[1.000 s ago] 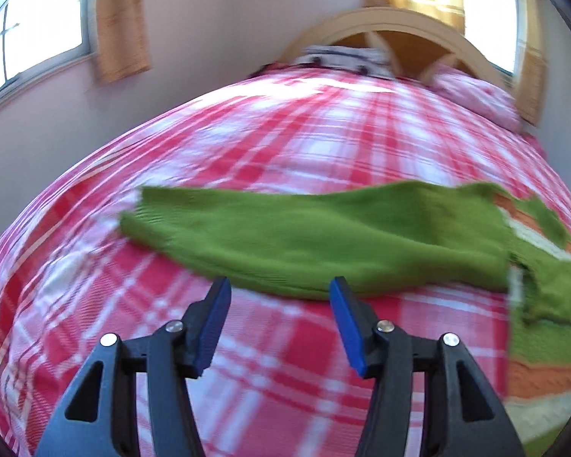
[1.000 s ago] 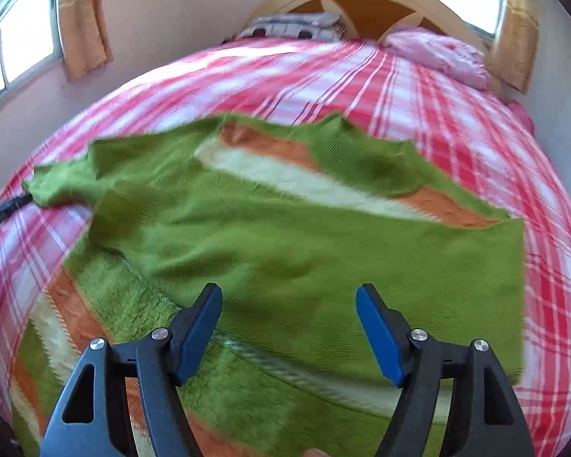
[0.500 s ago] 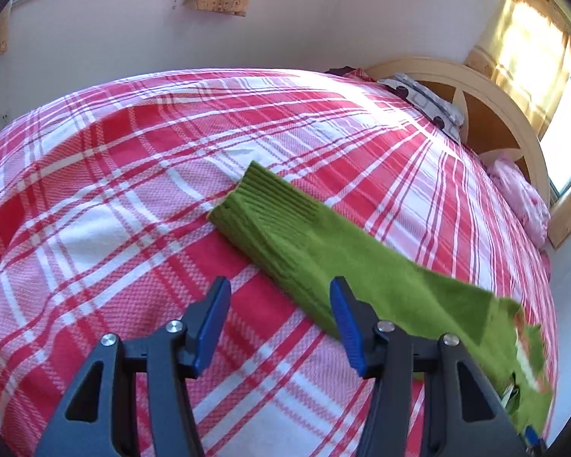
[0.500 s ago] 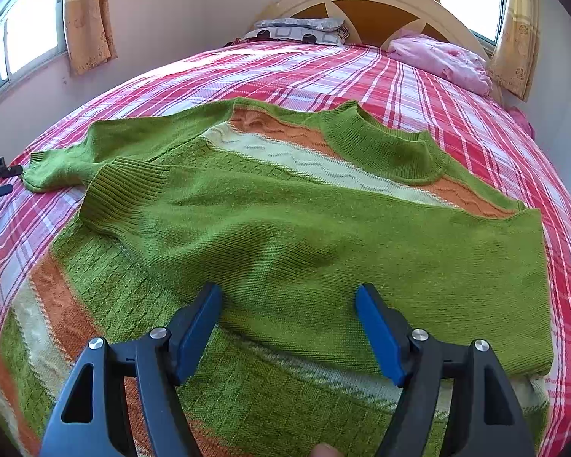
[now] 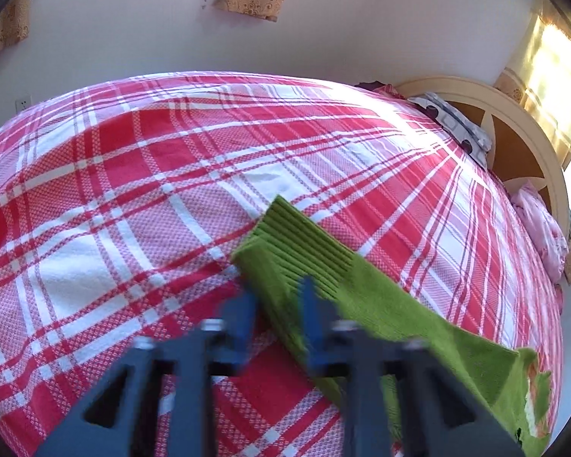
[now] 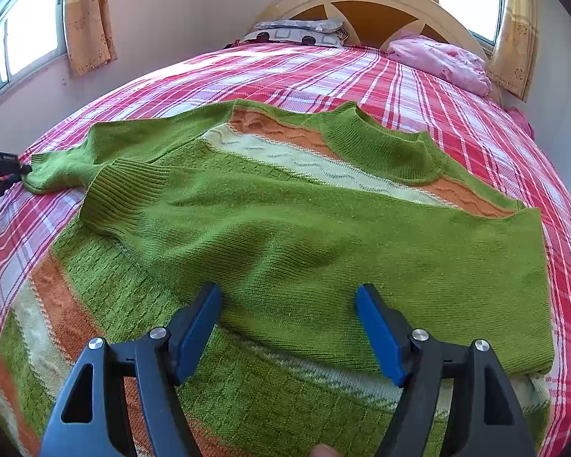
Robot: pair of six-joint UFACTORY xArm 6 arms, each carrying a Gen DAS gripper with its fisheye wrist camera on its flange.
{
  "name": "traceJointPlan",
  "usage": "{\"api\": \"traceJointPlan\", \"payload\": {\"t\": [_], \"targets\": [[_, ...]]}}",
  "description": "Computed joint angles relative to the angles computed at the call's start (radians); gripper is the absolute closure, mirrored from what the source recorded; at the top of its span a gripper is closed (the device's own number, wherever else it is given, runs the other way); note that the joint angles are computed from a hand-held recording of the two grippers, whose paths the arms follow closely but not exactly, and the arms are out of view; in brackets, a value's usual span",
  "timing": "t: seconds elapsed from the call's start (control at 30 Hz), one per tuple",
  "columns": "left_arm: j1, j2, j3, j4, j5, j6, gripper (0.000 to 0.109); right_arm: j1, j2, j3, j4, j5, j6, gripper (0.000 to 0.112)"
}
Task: Fold small clothes
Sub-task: 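Move the left tool to the other sleeve cuff and grasp it, then lift the sleeve with the left tool, lay it across the sweater, release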
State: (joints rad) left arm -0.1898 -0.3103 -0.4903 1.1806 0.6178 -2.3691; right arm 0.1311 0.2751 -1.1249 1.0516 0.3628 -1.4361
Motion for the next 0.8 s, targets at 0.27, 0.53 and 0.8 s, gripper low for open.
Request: {"api": "traceJointPlan", "payload": {"t": [0.27, 0.53, 0.8], "targets": [[-0.125, -0.124, 0.013, 0.082, 0.167, -0.038, 0.103, 0.0, 0.001, -0.001, 0.0, 0.0, 0.0, 0.038], [-0.148, -0.119, -0.079, 0.14, 0.164, 0.001, 0.104, -0.01, 0.006, -0.013, -0.019, 0.024, 0.035, 0.035], [-0.22, -0.058, -0.267, 0.208, 0.164, 0.085, 0.104, -0.087, -0.059, -0.031, 0.074, 0.165, -0.015, 0.035]]}}
